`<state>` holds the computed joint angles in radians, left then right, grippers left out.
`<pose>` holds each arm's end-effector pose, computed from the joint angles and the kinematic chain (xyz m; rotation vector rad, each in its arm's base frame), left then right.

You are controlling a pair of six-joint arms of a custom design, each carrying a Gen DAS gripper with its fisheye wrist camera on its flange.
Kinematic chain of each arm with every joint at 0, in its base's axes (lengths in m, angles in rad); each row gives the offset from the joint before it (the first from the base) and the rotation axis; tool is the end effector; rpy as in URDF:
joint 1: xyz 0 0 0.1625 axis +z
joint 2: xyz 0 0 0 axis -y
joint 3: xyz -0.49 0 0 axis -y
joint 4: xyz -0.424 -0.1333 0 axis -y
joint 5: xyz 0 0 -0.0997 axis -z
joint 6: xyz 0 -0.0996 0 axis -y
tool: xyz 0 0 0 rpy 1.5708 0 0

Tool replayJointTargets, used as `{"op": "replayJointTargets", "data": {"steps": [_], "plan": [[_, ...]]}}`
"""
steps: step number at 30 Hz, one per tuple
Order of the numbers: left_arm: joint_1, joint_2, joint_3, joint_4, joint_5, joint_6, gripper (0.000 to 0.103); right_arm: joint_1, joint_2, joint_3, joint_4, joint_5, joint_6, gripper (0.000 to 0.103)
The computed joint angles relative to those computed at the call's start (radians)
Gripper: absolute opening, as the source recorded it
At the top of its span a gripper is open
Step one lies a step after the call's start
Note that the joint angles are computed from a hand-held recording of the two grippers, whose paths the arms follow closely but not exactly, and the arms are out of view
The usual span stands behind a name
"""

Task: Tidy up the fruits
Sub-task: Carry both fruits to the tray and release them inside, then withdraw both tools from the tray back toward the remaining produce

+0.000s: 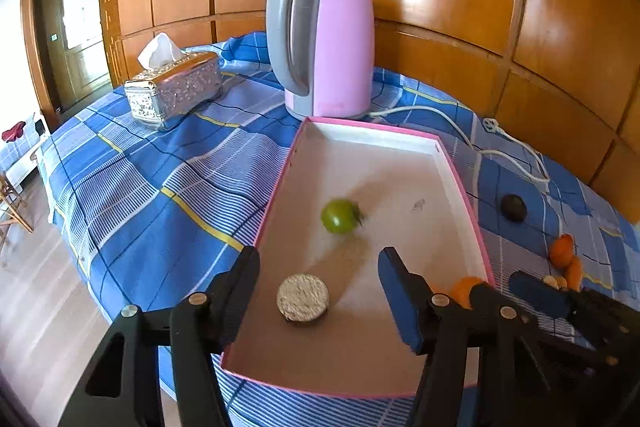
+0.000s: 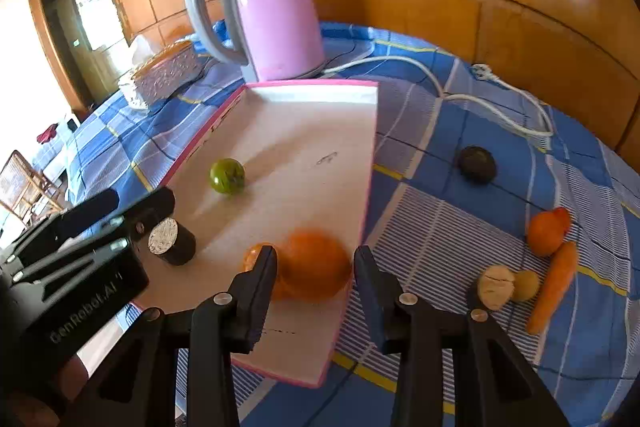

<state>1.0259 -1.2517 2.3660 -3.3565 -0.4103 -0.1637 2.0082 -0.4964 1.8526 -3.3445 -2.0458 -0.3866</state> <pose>-0.0377 -0.4956 0.2781 -0.0705 2.0577 -1.1132 0.3541 -0.5500 -0.0589 0.9271 -2.4572 0.5716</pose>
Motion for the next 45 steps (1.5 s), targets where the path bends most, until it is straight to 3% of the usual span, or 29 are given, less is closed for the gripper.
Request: {"op": "replayJointTargets", "data": {"steps": [8, 16, 32, 37, 45], "plan": [[-0.013, -0.013, 0.021, 0.037, 0.004, -0.043, 0.069, 0.005, -0.021, 0.033, -0.063, -0.002, -0.002, 0.041], [-0.021, -0.02, 0.039, 0.065, -0.008, -0.081, 0.07, -0.009, -0.045, 0.078, -0.109, -0.027, 0.02, 0.041], [-0.085, 0.05, 0.053, -0.056, -0.121, 0.083, 0.074, -0.087, -0.135, 0.182, -0.225, -0.095, 0.102, 0.041], [-0.097, 0.072, 0.045, -0.049, -0.149, 0.104, 0.074, -0.124, -0.174, 0.215, -0.231, -0.097, 0.166, 0.041], [-0.107, 0.105, 0.022, -0.011, -0.213, 0.124, 0.071, -0.153, -0.195, 0.234, -0.235, -0.093, 0.189, 0.041]]}}
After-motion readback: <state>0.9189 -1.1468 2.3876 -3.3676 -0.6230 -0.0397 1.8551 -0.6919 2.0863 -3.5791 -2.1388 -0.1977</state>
